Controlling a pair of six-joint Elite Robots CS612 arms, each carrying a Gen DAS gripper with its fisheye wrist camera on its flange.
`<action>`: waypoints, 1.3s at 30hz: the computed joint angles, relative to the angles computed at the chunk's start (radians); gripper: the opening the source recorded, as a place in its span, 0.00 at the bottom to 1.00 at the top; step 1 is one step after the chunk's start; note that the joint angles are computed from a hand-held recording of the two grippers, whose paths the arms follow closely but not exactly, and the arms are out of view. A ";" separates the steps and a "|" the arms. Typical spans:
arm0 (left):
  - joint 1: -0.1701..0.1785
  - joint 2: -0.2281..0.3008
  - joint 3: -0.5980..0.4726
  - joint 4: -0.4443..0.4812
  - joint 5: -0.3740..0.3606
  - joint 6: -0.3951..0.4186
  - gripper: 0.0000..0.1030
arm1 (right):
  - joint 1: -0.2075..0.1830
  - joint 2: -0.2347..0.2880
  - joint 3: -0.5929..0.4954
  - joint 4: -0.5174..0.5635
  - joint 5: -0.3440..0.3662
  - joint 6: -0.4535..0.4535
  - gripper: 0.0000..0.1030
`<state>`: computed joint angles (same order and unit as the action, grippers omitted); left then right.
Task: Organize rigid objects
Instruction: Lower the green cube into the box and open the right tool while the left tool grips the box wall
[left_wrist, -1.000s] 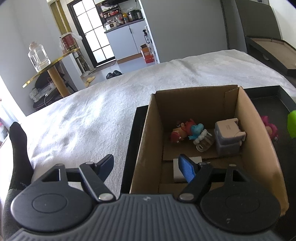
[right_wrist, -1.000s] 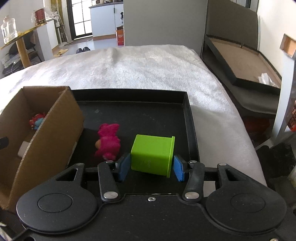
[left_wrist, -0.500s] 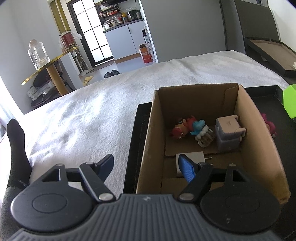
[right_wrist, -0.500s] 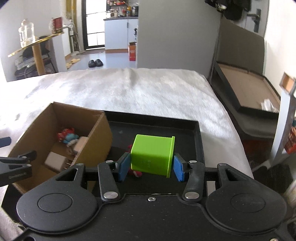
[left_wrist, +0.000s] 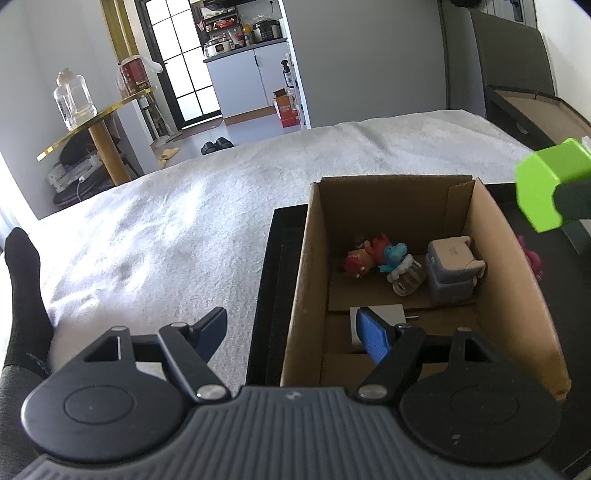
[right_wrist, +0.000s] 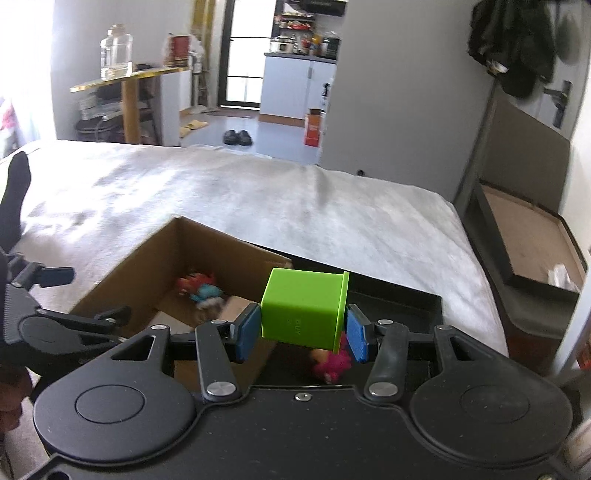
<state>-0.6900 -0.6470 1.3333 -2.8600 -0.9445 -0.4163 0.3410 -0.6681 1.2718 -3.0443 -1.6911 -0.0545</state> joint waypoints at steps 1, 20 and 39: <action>0.001 -0.001 0.002 -0.004 -0.005 0.000 0.73 | 0.002 0.002 -0.004 0.000 0.003 -0.004 0.47; 0.013 -0.006 0.033 -0.074 -0.074 -0.013 0.28 | 0.025 0.019 -0.041 0.072 0.063 0.003 0.47; 0.022 -0.013 0.051 -0.130 -0.123 -0.018 0.09 | 0.031 0.029 -0.063 0.138 0.050 0.011 0.20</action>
